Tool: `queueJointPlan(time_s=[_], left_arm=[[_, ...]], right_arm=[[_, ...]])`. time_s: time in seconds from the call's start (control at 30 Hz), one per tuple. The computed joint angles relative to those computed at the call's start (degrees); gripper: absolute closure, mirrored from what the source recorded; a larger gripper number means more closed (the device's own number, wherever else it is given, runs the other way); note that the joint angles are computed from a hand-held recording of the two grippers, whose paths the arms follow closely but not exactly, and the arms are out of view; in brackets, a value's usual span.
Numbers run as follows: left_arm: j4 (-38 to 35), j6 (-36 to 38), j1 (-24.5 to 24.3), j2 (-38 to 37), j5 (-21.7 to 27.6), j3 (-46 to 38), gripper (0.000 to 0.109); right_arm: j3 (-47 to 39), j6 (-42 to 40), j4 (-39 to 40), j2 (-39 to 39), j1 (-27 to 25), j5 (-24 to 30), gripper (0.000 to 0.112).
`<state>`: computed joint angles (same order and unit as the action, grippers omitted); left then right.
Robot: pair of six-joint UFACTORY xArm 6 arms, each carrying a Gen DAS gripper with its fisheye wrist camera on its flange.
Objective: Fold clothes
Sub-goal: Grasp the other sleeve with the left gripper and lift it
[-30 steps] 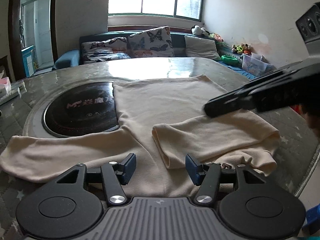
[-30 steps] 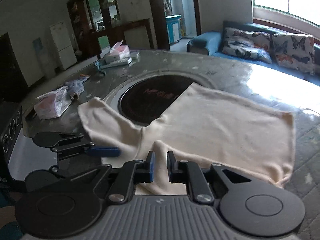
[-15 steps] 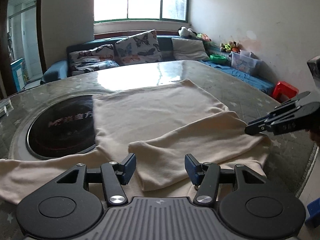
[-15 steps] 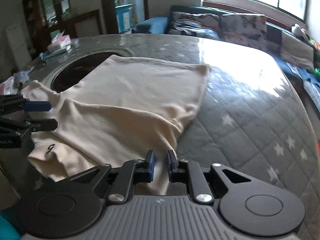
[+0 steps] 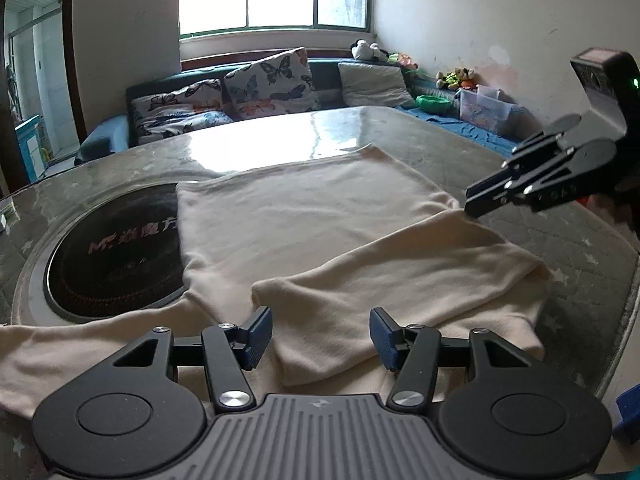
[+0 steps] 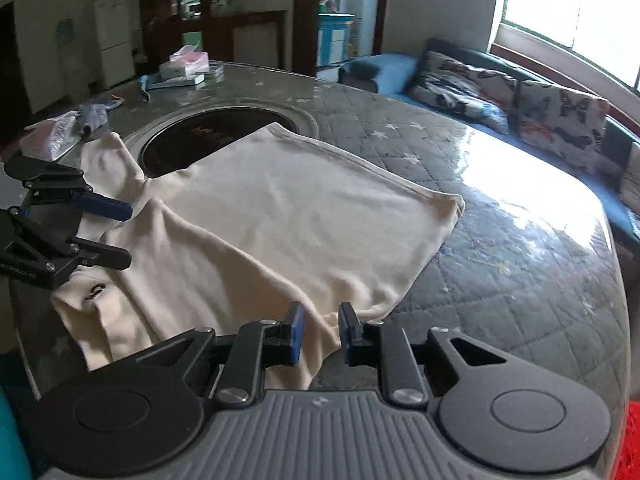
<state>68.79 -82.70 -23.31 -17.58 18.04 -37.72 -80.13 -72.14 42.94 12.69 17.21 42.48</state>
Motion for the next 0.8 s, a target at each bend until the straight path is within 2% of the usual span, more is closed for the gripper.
queueJointPlan(time_s=[0.2, 0.27, 0.3, 0.33, 0.43, 0.6, 0.67, 0.73, 0.8], left_arm=[[-3.48, 3.00, -0.30, 0.91, 1.42, -0.22, 0.056], [-3.31, 3.03, -0.49, 1.02, 1.70, -0.28, 0.064], [-2.86, 2.70, -0.73, 1.03, 2.21, -0.44, 0.075], [-2.81, 2.87, -0.99, 0.97, 2.90, -0.64, 0.088], [-2.48, 2.80, -1.17, 0.36, 3.49, -0.64, 0.098], [-2.46, 3.17, -1.98, 0.84, 5.85, -1.02, 0.098], [-3.58, 3.81, -2.01, 0.57, 6.26, -0.87, 0.093], [-3.40, 3.42, -2.13, -0.55, 6.69, -0.41, 0.089], [-2.61, 2.31, -2.33, -1.72, 7.18, 0.05, 0.082]], right_arm=[[-5.07, -4.30, -3.14, 3.70, -0.33, 5.62, 0.095], [-4.61, -5.63, -3.78, 3.99, 0.15, 5.03, 0.095], [-4.14, -6.05, -3.64, 3.89, 0.30, 4.36, 0.098], [-4.07, -5.87, -3.41, 3.83, 0.29, 4.24, 0.108], [-3.08, -6.42, -2.75, 2.31, -0.19, 3.53, 0.109], [-0.82, -5.61, -3.19, 1.39, -0.84, 0.84, 0.109], [0.09, -5.50, -1.36, 1.54, -1.05, -0.33, 0.108], [1.08, -5.92, 0.00, 0.47, -1.18, -1.07, 0.103], [2.09, -6.89, 1.22, -1.08, -1.58, -0.14, 0.103]])
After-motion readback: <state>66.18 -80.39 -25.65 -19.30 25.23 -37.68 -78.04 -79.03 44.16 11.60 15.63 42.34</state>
